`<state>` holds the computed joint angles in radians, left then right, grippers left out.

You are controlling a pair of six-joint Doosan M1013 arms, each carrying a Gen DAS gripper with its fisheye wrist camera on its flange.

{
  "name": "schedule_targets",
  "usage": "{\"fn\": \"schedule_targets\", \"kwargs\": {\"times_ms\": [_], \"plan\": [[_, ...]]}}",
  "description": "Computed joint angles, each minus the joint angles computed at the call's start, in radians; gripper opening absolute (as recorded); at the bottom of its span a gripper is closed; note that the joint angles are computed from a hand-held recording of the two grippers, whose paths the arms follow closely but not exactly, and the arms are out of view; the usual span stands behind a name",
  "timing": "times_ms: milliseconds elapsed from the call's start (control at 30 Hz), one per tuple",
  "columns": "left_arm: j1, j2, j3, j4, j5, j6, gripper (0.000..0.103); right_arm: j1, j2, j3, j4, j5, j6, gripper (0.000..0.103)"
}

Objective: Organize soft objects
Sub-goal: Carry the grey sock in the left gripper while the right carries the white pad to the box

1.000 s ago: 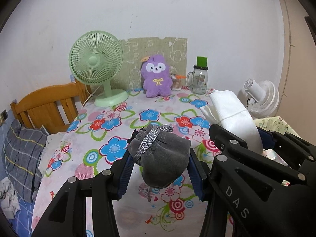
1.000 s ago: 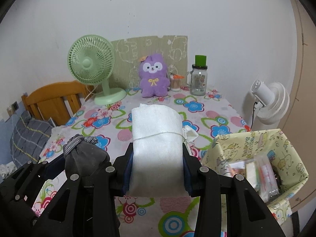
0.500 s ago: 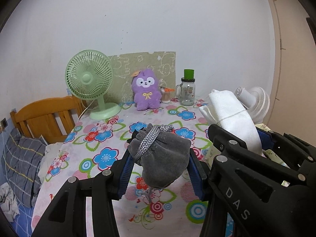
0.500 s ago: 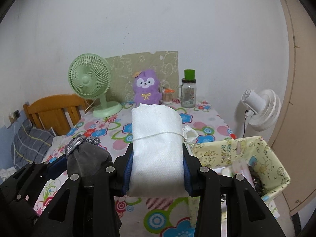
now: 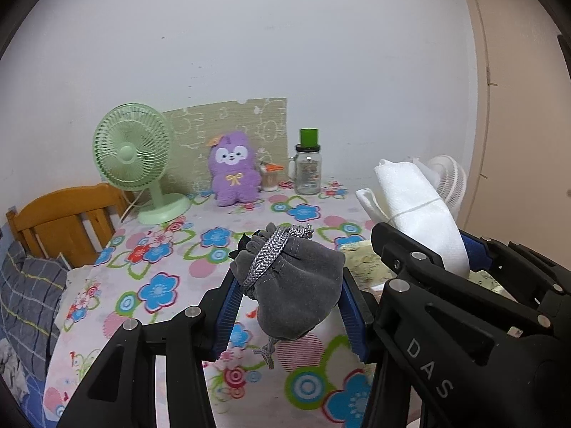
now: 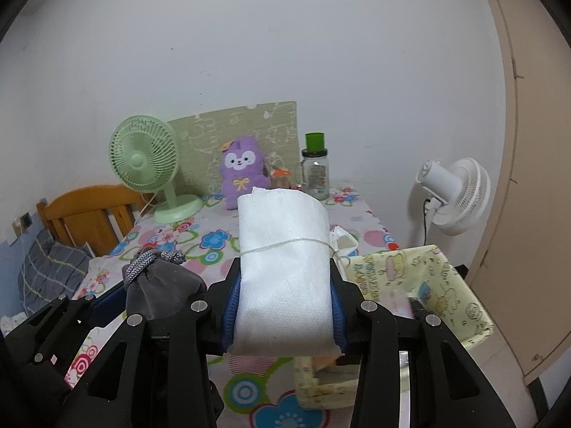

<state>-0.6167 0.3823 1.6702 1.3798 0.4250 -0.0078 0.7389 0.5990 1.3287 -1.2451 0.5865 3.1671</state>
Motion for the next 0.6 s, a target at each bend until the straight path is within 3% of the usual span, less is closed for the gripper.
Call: {"fn": "schedule_targets", "kwargs": {"times_ms": [400,600], "plan": [[-0.025,0.048,-0.067,-0.097,-0.046,0.133,0.054,-0.036,-0.032,0.059,-0.013,0.009,0.051,0.045],[-0.03,0.079,-0.111,-0.237,-0.076,0.288,0.054,-0.055,-0.042,0.083,-0.009,0.008,0.074,0.045]]}}
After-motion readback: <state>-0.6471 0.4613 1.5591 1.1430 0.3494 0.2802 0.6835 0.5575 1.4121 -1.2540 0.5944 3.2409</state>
